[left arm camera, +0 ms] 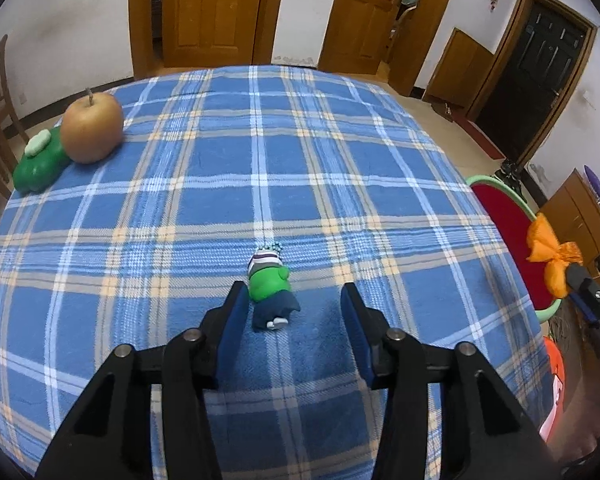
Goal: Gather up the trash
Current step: 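Grasp the orange foam nets with the right tool while the left tool grasps the green toy, then carry both items to the red bucket and open the right tool to drop the nets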
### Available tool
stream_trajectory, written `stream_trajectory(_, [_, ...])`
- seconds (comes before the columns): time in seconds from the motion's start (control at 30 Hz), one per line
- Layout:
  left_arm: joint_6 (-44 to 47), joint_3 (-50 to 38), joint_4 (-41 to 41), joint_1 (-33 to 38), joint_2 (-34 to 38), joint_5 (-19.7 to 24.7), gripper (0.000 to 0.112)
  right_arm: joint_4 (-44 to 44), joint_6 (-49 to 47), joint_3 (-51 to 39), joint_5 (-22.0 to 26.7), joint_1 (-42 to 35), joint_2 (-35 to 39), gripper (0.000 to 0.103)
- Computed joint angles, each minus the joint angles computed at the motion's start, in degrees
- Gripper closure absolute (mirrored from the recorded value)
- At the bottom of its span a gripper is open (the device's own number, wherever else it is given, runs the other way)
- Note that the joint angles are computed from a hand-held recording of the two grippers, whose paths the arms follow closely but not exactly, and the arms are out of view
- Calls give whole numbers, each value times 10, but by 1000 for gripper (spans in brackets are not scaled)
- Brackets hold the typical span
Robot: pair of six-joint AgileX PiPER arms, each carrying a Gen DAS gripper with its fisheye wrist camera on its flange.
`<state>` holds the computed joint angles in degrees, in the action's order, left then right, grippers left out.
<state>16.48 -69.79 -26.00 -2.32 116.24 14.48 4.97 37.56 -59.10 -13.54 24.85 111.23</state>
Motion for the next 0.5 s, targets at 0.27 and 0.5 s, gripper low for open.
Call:
stream_trajectory(0.27, [-67, -15, 63, -1, 19, -12, 90, -64, 66, 23, -28, -23, -3, 89])
stream_trajectory(0.5, [-9, -22, 4, -8, 19, 0, 90, -57, 56, 35, -34, -41, -7, 89])
